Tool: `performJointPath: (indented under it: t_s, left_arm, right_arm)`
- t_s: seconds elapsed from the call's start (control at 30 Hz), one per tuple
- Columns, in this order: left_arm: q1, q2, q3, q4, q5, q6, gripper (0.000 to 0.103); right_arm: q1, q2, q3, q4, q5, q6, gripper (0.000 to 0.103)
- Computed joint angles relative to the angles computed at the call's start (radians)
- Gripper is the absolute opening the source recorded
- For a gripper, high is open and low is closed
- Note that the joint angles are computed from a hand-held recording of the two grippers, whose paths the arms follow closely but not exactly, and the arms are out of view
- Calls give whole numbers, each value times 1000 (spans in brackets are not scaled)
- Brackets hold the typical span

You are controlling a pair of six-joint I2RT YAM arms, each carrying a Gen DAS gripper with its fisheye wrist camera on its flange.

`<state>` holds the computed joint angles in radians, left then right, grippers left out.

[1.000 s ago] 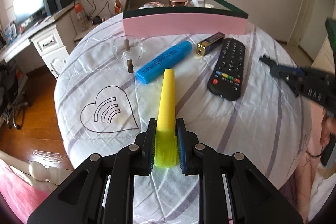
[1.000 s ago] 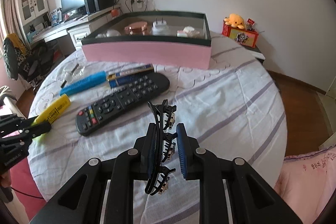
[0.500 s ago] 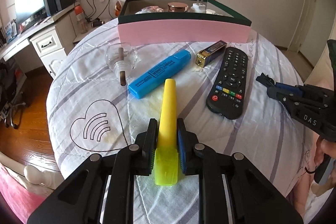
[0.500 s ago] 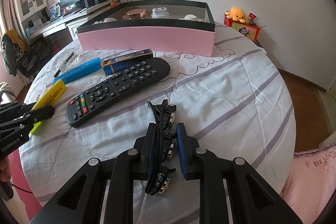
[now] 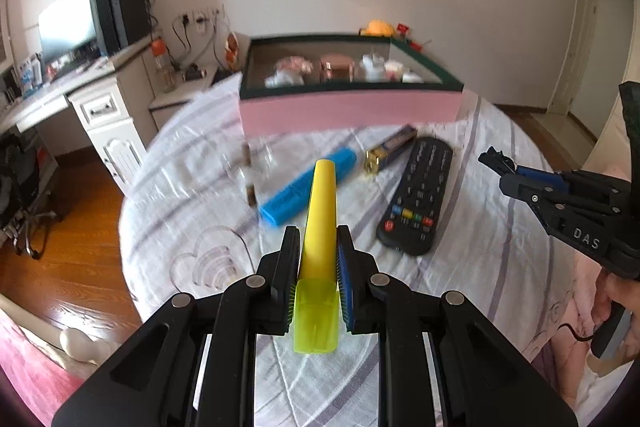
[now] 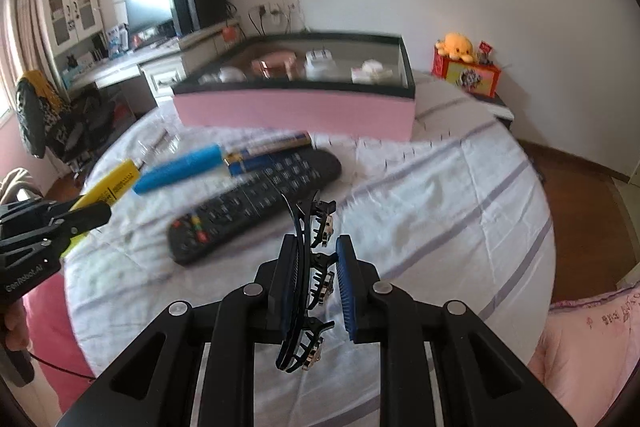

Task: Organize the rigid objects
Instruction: 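Lift and carry the highlighter and hair clip over the pink box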

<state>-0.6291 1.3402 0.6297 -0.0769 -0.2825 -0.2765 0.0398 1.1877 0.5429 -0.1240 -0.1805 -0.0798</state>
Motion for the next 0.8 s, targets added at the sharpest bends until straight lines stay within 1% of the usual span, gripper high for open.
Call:
performJointPath:
  t_s: [0.13,0.23,0.43,0.63,0.7,0.8]
  left_arm:
    - [-23,-77,18,-27,-58,-4,17]
    - [-45,-131,24,-36,-132,-17,17]
    - [-72,-216,41,-64,-222,-4,18]
    - [-58,-256,73,-70,-254,25,18]
    - [-50,-243,93,-69,-260,41,17]
    - [-27,-198,132,-52,-238,63,18]
  right_arm:
    - [20,-93,20,-35,-2,8,19]
    - [46,-168,36,-54,2,18,19]
    - [101,-211,100,-87,31,17,20]
    - [134,-186,150,-79,46,11,20]
    - [133,-180,165,-79,42,7,20]
    - [123,-151,189,-68,35,-2,20]
